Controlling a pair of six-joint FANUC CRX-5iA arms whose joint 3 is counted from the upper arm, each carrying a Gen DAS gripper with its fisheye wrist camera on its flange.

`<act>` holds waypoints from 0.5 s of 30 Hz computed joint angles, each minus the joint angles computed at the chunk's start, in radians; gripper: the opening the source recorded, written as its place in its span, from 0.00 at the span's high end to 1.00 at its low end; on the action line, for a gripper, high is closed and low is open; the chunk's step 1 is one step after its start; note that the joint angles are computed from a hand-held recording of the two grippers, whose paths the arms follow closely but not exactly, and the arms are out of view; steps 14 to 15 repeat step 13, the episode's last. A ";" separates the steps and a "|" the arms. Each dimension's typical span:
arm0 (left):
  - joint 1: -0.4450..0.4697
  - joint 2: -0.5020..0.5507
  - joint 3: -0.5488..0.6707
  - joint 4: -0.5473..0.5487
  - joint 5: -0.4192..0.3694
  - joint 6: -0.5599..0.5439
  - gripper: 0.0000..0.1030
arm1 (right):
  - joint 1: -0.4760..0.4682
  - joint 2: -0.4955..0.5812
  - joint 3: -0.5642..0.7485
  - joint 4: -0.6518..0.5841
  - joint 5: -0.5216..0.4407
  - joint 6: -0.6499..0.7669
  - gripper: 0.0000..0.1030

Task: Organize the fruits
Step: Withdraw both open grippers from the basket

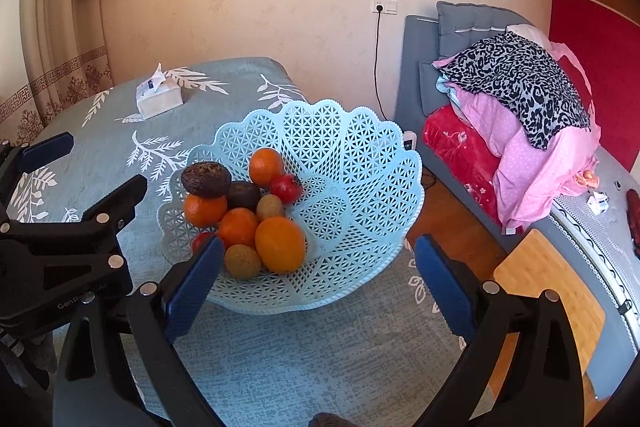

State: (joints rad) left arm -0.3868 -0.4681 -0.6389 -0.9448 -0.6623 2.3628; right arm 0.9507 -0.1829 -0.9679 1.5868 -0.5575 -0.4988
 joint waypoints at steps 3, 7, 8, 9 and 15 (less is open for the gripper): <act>-0.007 -0.001 0.002 -0.006 -0.007 0.006 0.11 | 0.001 0.000 0.001 -0.001 0.001 0.000 0.05; 0.032 -0.011 -0.004 0.051 0.008 -0.052 0.11 | 0.005 0.000 0.003 -0.005 0.001 0.004 0.05; 0.057 -0.018 -0.010 0.085 0.022 -0.084 0.11 | 0.004 0.001 0.003 -0.004 0.003 0.003 0.05; 0.084 -0.025 -0.017 0.120 0.035 -0.115 0.11 | 0.005 0.000 0.003 -0.004 0.002 0.003 0.05; 0.102 -0.032 -0.020 0.128 0.012 -0.116 0.11 | 0.010 -0.002 0.004 -0.010 0.004 0.006 0.05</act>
